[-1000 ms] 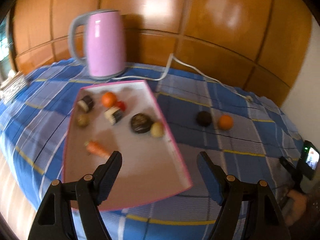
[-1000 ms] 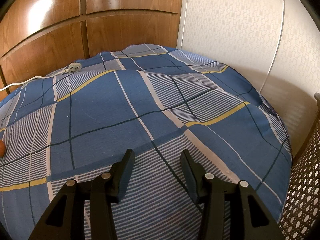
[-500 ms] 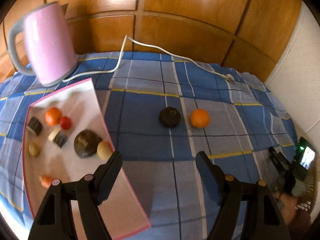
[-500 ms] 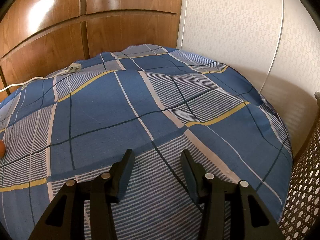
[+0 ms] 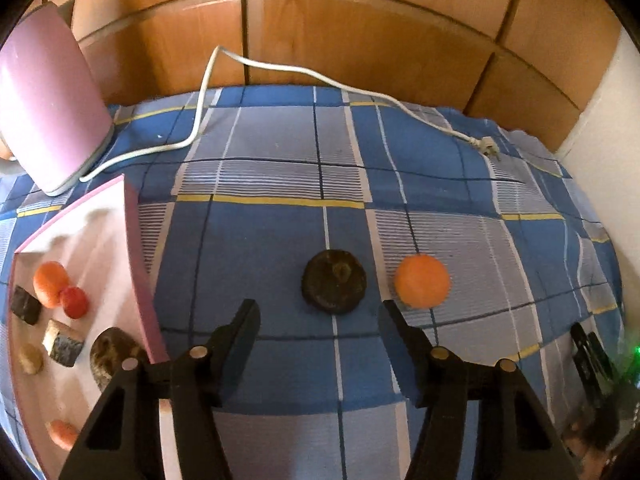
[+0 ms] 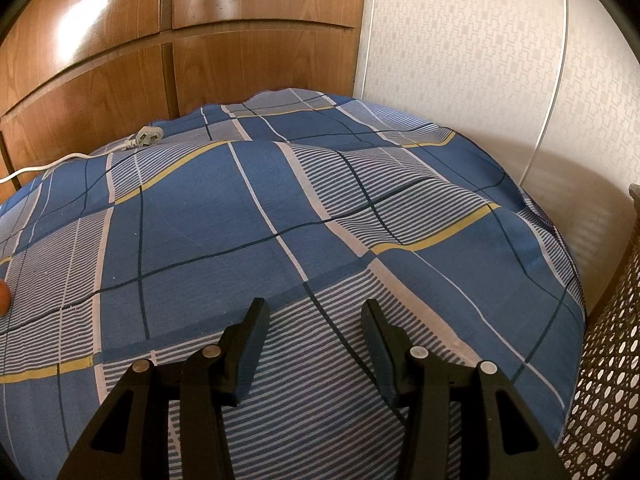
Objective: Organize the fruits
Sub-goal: 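Reach the left gripper to the dark round fruit and grasp it, then carry the dark fruit into the tray and open the left gripper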
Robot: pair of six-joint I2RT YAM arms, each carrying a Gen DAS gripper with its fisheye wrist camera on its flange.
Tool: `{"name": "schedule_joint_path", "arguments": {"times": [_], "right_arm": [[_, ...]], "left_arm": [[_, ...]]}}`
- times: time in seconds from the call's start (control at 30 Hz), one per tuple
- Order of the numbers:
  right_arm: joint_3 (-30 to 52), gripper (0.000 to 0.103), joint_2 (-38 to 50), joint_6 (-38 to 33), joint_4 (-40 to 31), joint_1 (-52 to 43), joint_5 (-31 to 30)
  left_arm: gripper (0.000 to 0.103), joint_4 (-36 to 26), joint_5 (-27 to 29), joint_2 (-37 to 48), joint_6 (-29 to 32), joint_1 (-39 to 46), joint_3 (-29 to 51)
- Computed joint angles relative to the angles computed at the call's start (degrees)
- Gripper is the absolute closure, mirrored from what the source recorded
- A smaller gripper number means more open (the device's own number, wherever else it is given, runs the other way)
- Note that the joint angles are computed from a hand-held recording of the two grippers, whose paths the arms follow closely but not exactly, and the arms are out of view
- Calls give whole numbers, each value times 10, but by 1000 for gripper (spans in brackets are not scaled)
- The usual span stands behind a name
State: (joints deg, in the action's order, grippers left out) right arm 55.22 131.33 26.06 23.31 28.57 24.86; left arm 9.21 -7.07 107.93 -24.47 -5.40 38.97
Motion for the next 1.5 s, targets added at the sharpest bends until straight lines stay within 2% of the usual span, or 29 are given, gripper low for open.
{"name": "schedule_joint_path", "arguments": {"times": [0.3, 0.43, 0.57, 0.6, 0.63, 0.77, 0.87, 1.1, 1.33, 1.5], "right_arm": [[6, 54, 4, -1, -2, 1, 4], [5, 54, 4, -2, -1, 1, 5], [5, 54, 5, -1, 0, 1, 5], [6, 54, 6, -2, 0, 1, 5], [6, 54, 6, -1, 0, 1, 5], [8, 54, 8, -3, -1, 1, 6], [7, 54, 8, -2, 1, 2, 8], [8, 54, 8, -2, 1, 2, 9], [8, 54, 8, -2, 0, 3, 9], [8, 54, 8, -2, 0, 3, 10]], "left_arm": [[41, -8, 12, 55, 2, 13, 48], [41, -17, -5, 82, 19, 5, 76], [40, -24, 22, 120, 12, 22, 109], [47, -8, 21, 120, 13, 21, 104], [59, 3, 26, 121, 19, 19, 102], [61, 31, 13, 120, 24, 7, 87], [62, 57, 30, 95, -5, 12, 49], [62, 110, 10, -11, -29, -7, -63], [62, 130, 6, -101, -64, -14, -158], [62, 131, -22, -194, -97, -29, -239]]}}
